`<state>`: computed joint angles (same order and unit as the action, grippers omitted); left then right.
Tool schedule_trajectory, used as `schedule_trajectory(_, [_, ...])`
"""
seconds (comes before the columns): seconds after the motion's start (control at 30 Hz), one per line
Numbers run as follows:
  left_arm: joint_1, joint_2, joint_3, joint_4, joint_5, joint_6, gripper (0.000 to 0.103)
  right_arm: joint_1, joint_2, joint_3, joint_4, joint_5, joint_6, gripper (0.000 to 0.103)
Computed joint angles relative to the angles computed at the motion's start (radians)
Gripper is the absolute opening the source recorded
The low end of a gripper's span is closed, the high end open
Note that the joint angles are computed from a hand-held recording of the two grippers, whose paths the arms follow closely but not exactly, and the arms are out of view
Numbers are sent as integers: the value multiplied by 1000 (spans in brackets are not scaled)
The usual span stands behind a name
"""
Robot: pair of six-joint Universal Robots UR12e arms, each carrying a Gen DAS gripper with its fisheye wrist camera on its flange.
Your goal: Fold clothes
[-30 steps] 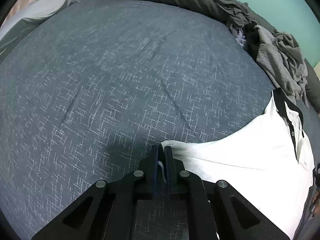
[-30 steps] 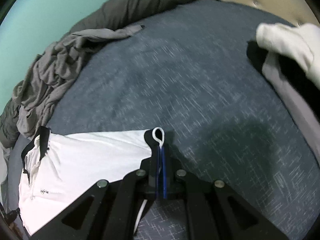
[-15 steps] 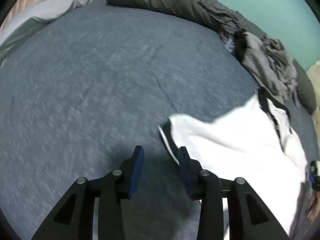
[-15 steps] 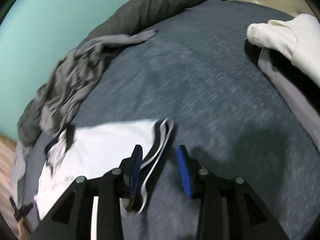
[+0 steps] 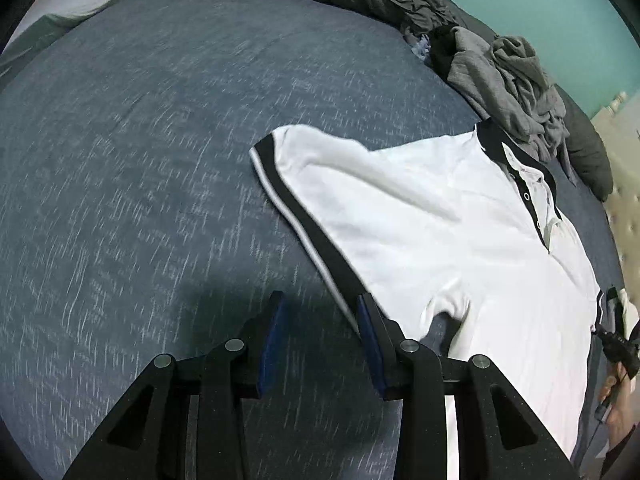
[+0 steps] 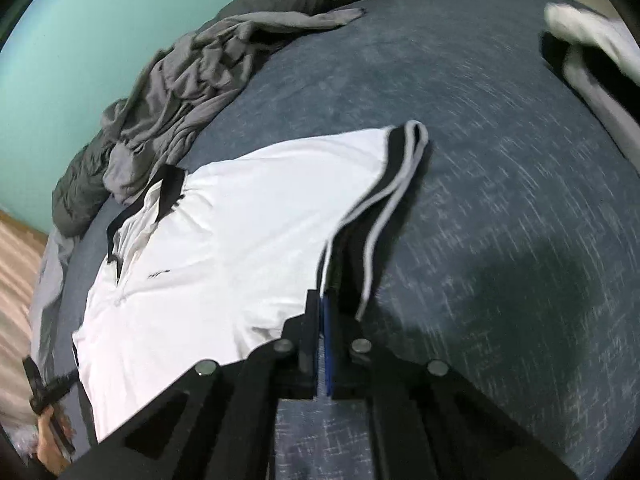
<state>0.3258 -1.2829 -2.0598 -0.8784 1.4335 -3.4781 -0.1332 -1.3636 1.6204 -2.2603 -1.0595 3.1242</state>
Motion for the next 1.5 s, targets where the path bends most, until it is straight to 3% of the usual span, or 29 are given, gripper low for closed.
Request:
schedule_trajectory(0.27, [-2,50,-6,-76,-38,27,39,-14,-23,38,-26,-3,76,3])
schedule_trajectory(0.43, [-24,97,-5,-147,-47,79,39,-20,-58,34,49,-20,53,25])
schedule_trajectory(0.53, [-44,131,-11,-201,-54,107,39,-34,-106,49,136,3,-25,29])
schedule_trajectory(0.7, [-74,178,-19,-274,-102,131,39,-79,-193,73,391,65,-232,31])
schedule_trajectory(0.87, [-118,224,-27,-376,-135,173,39,-109,-270,89,648,10,-443,32])
schedule_trajectory(1.03, [-148,268,-47,-468,-154,194,39,-135,-342,134,773,-39,-574,33])
schedule_trajectory(1.23, [-153,311,-72,-557,-175,200,39,-162,-398,180,847,-95,-644,33])
schedule_trajectory(1.5, [-149,355,-96,-605,-193,205,39,-194,-439,211,905,-138,-689,34])
